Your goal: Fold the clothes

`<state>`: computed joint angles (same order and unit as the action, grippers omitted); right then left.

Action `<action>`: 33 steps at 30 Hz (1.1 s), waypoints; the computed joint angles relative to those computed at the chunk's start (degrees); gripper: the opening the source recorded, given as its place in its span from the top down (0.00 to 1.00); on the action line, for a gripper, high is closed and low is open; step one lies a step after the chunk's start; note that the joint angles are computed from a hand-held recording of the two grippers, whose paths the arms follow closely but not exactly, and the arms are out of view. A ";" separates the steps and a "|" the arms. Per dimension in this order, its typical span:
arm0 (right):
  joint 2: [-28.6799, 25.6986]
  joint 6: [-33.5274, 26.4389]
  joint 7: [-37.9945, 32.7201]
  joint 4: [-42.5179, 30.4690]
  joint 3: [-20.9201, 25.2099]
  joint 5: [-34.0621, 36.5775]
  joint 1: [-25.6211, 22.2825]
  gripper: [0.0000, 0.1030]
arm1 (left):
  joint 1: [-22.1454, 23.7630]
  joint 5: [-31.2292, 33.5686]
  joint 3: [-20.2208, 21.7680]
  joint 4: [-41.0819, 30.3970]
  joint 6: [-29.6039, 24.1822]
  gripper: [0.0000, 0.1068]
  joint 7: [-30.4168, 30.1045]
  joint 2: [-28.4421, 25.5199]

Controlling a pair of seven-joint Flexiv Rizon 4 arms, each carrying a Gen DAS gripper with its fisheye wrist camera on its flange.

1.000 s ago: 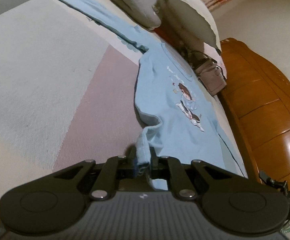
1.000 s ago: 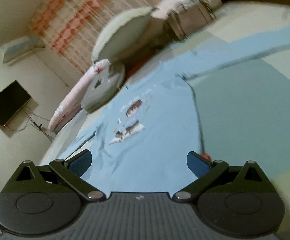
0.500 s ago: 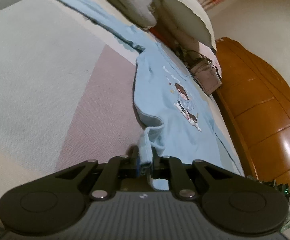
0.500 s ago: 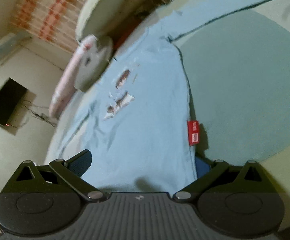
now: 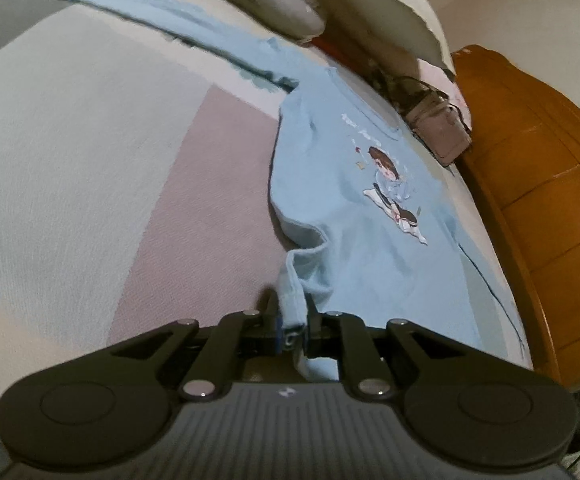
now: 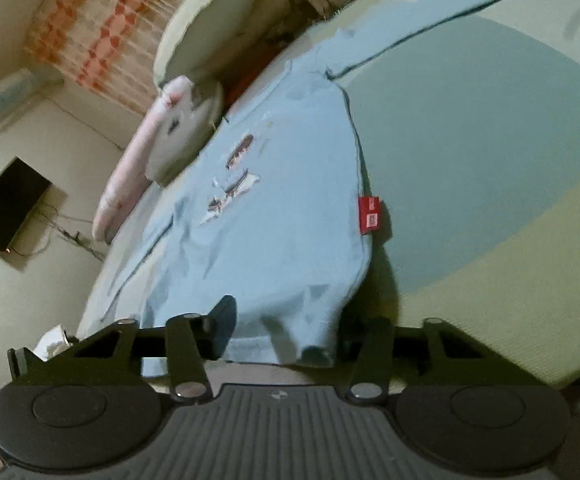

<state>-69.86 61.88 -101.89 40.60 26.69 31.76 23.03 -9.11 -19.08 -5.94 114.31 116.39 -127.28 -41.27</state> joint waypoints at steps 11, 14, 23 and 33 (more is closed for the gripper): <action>2.61 -0.13 -3.53 2.00 1.36 1.42 -2.47 0.92 | -13.90 -11.02 9.89 1.92 -1.38 0.95 7.84 4.95; 4.16 -0.06 -3.21 3.68 0.04 0.72 -2.37 0.92 | -12.58 -10.91 7.72 3.50 0.10 0.95 7.79 5.88; 5.88 -1.45 10.09 7.21 -8.66 -9.82 1.17 0.82 | -18.60 -14.86 13.45 5.13 -7.94 0.96 9.82 6.50; 4.62 7.99 12.05 5.84 -11.23 -23.16 4.97 0.33 | -36.30 -22.96 37.08 -8.24 -16.85 0.90 22.62 -0.75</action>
